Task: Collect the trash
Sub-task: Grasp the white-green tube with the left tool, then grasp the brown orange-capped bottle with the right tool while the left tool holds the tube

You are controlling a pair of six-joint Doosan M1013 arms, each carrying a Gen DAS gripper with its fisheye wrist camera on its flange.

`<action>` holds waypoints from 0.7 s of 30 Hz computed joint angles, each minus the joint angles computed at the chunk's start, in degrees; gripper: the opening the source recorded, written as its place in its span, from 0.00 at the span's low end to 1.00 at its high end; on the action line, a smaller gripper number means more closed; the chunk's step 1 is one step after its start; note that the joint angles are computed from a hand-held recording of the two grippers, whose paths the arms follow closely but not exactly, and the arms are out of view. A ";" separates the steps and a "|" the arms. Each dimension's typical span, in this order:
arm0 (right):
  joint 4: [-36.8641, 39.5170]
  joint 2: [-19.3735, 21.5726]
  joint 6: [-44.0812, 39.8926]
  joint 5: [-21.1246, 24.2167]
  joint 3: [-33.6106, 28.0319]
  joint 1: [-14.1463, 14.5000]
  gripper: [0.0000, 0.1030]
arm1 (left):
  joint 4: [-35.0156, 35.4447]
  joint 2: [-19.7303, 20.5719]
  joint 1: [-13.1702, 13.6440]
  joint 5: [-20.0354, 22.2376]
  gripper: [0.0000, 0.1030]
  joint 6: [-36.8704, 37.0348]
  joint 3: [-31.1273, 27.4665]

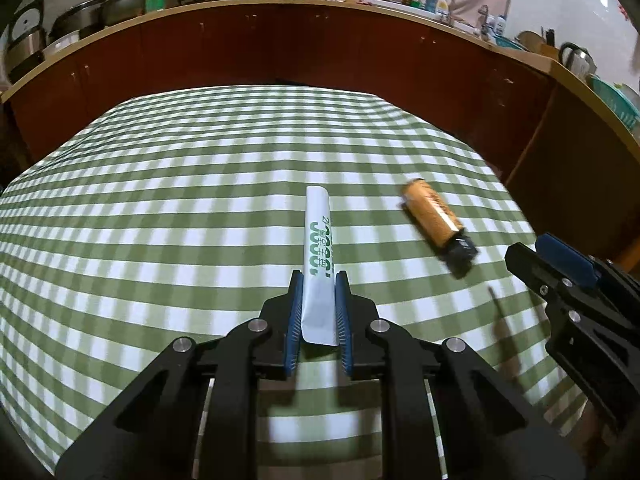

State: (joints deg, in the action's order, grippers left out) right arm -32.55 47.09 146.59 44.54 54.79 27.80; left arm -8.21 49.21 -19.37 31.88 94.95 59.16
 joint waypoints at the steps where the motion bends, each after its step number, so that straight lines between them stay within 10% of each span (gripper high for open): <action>1: 0.65 0.61 -1.03 0.25 -1.11 0.04 0.39 | 0.58 -0.04 0.28 -0.10 0.15 -0.63 0.04; 21: 8.20 8.83 -10.98 10.48 -16.01 -0.29 0.34 | 9.50 -0.63 3.88 -1.08 0.15 -9.89 0.76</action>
State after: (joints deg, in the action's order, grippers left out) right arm -24.35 55.91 135.61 55.02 38.78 27.51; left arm 1.29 48.58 -15.48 30.80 85.05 59.93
